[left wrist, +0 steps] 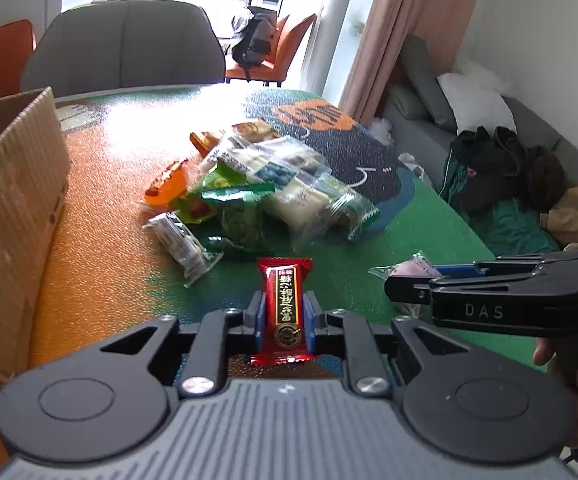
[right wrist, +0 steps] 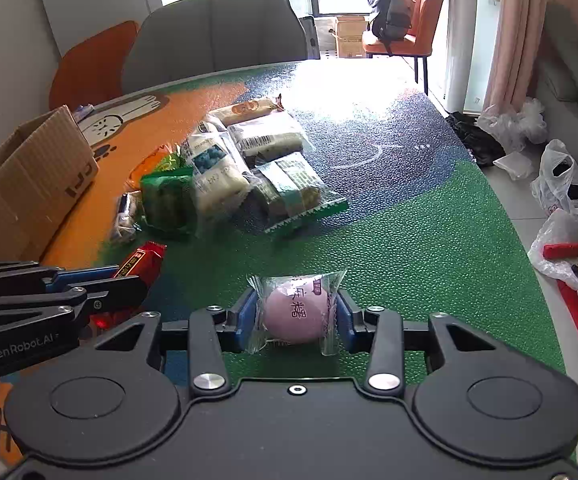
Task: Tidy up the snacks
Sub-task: 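Carry the red bar and pink bun over the cardboard box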
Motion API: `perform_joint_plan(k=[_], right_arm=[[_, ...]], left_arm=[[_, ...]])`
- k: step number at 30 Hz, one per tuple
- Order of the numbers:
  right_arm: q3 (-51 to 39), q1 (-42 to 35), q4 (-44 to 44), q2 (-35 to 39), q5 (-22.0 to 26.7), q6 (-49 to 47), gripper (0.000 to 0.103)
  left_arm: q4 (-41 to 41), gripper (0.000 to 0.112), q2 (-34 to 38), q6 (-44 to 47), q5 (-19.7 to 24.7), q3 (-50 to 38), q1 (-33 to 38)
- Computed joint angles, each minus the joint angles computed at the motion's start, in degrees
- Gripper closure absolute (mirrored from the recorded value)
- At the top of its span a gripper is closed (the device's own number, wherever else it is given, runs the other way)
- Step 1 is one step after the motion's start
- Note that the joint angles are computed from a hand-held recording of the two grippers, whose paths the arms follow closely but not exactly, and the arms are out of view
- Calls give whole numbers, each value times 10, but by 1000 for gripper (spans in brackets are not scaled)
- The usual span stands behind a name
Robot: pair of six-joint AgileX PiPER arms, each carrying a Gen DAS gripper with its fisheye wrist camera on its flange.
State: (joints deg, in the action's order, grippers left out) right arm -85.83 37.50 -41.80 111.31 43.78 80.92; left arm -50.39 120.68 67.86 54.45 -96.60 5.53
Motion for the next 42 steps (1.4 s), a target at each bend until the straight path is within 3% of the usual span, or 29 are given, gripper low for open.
perform_joint_plan(k=[17,31,42], right_arm=[[-91,30,-22,13,36,-18,66],[-267,38,-2,79,70,-107,66],[-481,40,51,182,114,-212,66]], left_arm=[[-18,94,-20,-16,30,-42,47],[-5,94,12,-70,65,-166,88],[16,94,73,-130,100,-304,116]])
